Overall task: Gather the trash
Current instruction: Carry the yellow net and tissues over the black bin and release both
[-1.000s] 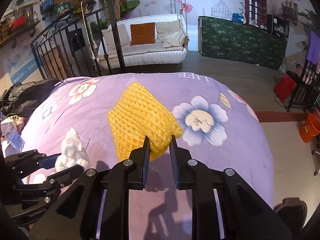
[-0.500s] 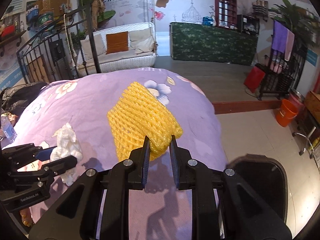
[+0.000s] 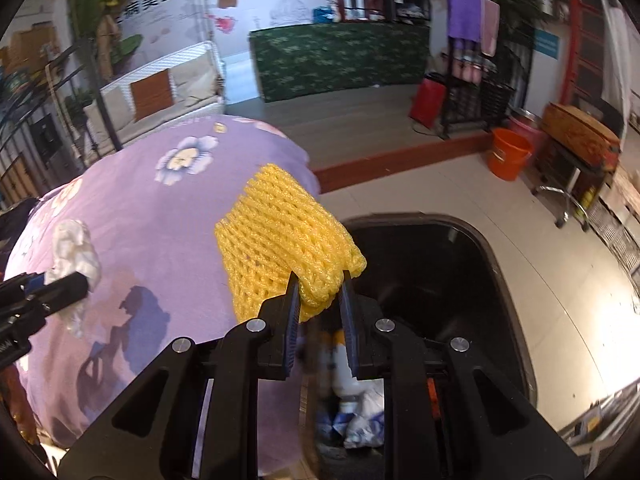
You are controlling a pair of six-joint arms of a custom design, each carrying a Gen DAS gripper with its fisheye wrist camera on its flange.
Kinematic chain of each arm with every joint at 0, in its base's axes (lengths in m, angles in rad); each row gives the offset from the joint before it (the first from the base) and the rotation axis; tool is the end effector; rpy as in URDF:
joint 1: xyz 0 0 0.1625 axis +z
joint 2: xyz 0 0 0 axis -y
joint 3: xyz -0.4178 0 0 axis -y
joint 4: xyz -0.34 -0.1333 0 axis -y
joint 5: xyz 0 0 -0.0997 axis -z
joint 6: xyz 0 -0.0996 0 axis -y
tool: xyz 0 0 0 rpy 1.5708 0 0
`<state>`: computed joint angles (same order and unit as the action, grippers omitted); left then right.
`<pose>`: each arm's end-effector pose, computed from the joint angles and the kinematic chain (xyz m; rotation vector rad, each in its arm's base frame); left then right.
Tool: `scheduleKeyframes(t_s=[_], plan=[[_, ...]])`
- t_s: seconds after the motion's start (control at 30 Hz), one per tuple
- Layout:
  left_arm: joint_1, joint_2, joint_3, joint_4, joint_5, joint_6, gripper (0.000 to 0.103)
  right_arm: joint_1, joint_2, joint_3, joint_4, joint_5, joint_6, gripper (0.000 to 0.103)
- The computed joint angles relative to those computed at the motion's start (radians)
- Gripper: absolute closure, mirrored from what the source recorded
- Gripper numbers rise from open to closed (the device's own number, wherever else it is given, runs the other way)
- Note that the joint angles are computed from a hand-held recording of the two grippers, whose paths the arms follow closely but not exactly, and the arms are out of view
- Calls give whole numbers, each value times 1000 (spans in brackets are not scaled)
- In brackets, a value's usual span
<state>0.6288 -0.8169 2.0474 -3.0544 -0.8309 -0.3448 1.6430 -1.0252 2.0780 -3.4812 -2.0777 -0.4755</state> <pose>-0.2981 -0.4647 0.1003 0.6331 2.4867 -0.8572 0.1220 -0.5088 0.2427 0.3649 -2.3201 0.9237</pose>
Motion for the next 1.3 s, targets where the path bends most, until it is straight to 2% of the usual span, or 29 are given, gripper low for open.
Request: scheduleKeyframes(t_s=[0.27,0.47,0.57,0.63,0.7,1.13,1.3], plan=[[-10,70,-60,-5,-59,44,69,-70,-17,26,-20,-54,49,83],[-15,116,-108,4,-98,71,69,-105,17,35,-89,-101,24,83],[-9,135,-139,22,-123,73,69,-120,30,40,-123,-113,29,71],[-6,147,-156,33,-137,74,69,-130,21,49,-120,-103,54,55],[-8,163,-170,40,-142,83,69,-148,8,59,-133,-87,63,49],[-20,274,-300,110,-197,122,69,-169,-117,115,-217,-102,93,49],[-26,313,-353,152,-213,149,69,-189,-160,124,-213,-94,111,49]])
